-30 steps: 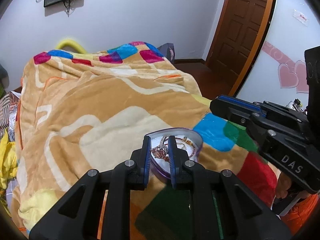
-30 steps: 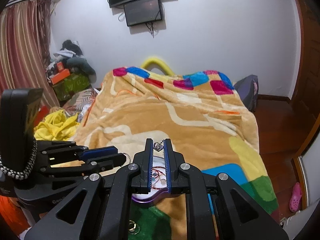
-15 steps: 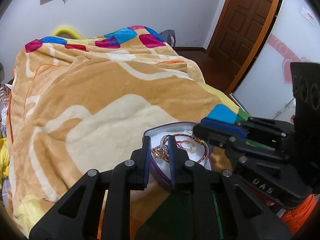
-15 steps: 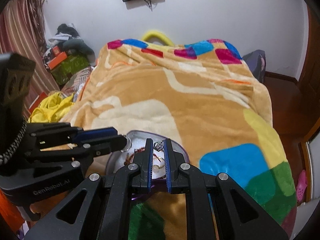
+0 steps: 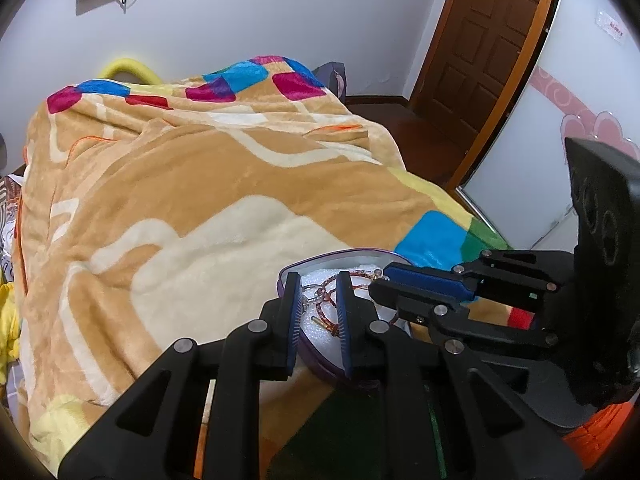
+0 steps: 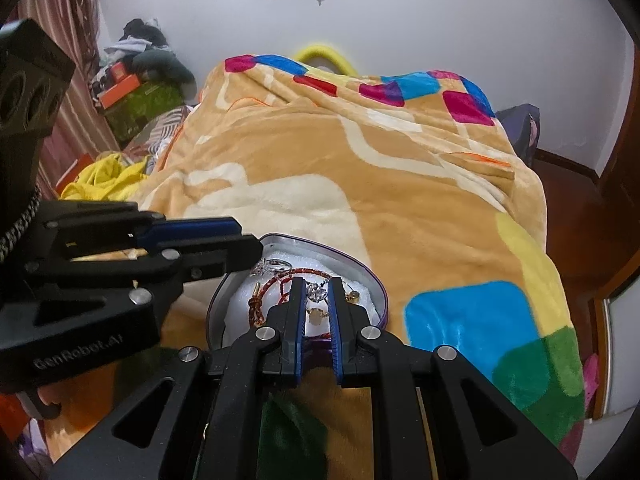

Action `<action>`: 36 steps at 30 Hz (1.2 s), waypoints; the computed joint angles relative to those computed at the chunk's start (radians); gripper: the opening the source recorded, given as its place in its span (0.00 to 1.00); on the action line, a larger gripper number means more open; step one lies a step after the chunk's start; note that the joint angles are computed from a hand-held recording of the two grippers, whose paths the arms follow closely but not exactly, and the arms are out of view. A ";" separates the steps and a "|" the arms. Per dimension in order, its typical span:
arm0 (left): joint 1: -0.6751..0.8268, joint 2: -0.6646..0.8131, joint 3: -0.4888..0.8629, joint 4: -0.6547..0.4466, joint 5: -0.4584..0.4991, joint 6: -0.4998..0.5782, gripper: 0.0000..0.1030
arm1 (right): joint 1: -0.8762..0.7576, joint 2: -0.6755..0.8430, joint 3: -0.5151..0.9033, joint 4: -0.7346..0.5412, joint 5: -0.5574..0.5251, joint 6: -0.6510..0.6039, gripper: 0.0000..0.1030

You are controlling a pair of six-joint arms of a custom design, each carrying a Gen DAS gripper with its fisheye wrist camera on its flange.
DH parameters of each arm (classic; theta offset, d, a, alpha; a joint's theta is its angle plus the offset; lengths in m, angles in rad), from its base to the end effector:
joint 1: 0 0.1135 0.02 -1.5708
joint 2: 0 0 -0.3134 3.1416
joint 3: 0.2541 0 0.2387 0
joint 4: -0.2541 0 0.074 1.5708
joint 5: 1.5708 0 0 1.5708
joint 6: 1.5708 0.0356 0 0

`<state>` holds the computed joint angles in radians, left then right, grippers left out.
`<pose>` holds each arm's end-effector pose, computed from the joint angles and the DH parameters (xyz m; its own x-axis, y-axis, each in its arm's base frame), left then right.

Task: Organize jewelry
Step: 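Lift both tools from the tin back toward the last rings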

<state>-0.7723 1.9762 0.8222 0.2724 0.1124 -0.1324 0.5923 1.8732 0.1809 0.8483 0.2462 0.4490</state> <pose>0.2562 -0.2551 0.1301 -0.6463 0.4464 -0.6189 0.6650 0.7273 -0.1698 0.1849 0.1139 0.0950 -0.7352 0.0127 -0.6777 -0.0976 0.9874 0.1243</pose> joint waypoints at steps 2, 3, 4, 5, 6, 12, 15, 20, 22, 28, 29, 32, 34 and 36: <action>0.001 -0.023 -0.013 0.001 -0.003 0.000 0.15 | 0.005 -0.020 0.001 -0.024 0.005 0.004 0.10; 0.001 -0.038 -0.021 0.001 -0.005 0.001 0.15 | 0.006 -0.034 0.002 -0.039 0.007 0.007 0.12; 0.001 -0.047 -0.027 0.002 -0.006 0.002 0.15 | 0.009 -0.049 0.001 -0.052 0.011 0.011 0.14; 0.001 -0.065 -0.037 0.002 -0.009 0.004 0.15 | 0.017 -0.065 0.004 -0.071 0.020 0.017 0.16; 0.000 -0.079 -0.044 0.000 -0.013 0.005 0.15 | 0.023 -0.077 0.004 -0.083 0.029 0.021 0.19; -0.023 -0.181 -0.100 -0.007 -0.066 0.015 0.27 | 0.110 -0.212 -0.004 -0.204 0.151 0.076 0.34; -0.042 -0.234 -0.137 -0.001 -0.102 0.019 0.36 | 0.181 -0.288 -0.011 -0.279 0.229 0.128 0.41; -0.061 -0.312 -0.201 0.002 -0.136 0.017 0.41 | 0.294 -0.329 -0.032 -0.334 0.303 0.238 0.42; -0.061 -0.334 -0.223 0.001 -0.133 0.009 0.43 | 0.330 -0.301 -0.044 -0.315 0.310 0.288 0.42; -0.056 -0.350 -0.297 0.017 -0.136 -0.009 0.45 | 0.394 -0.093 -0.095 -0.125 0.274 0.417 0.42; -0.056 -0.349 -0.311 0.025 -0.135 -0.013 0.45 | 0.401 -0.057 -0.097 -0.099 0.268 0.433 0.42; -0.048 -0.332 -0.343 0.047 -0.121 -0.024 0.45 | 0.418 0.042 -0.092 -0.044 0.250 0.464 0.42; -0.042 -0.315 -0.361 0.062 -0.108 -0.029 0.45 | 0.428 0.099 -0.075 -0.033 0.248 0.480 0.42; -0.038 -0.291 -0.374 0.075 -0.097 -0.031 0.45 | 0.425 0.141 -0.071 0.004 0.229 0.476 0.42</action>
